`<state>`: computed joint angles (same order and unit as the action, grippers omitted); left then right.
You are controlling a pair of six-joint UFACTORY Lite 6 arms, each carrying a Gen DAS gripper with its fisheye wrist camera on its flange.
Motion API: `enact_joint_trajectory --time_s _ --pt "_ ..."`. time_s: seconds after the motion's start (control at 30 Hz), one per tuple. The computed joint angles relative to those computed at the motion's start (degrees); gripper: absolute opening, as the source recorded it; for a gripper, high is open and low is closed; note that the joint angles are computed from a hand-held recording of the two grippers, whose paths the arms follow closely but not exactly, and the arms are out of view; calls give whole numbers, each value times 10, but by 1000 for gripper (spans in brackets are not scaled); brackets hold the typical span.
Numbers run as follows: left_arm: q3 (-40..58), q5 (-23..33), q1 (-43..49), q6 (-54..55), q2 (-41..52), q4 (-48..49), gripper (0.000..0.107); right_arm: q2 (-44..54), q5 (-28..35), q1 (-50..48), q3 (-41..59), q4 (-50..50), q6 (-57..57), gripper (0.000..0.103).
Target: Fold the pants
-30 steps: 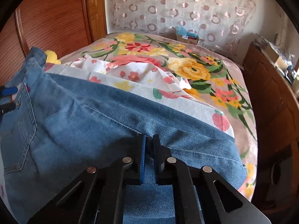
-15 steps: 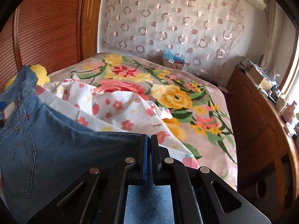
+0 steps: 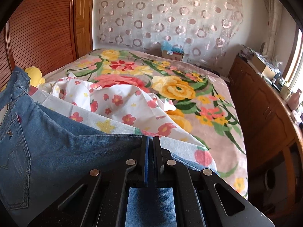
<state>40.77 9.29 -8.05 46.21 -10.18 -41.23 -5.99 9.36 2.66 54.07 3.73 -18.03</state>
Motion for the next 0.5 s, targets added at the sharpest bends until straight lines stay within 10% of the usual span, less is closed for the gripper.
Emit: enact_joint_trajectory --time_s 0.5 --pt "-45 11 5 3 -63 0 85 -244 64 -9 -155 74 -22 20"
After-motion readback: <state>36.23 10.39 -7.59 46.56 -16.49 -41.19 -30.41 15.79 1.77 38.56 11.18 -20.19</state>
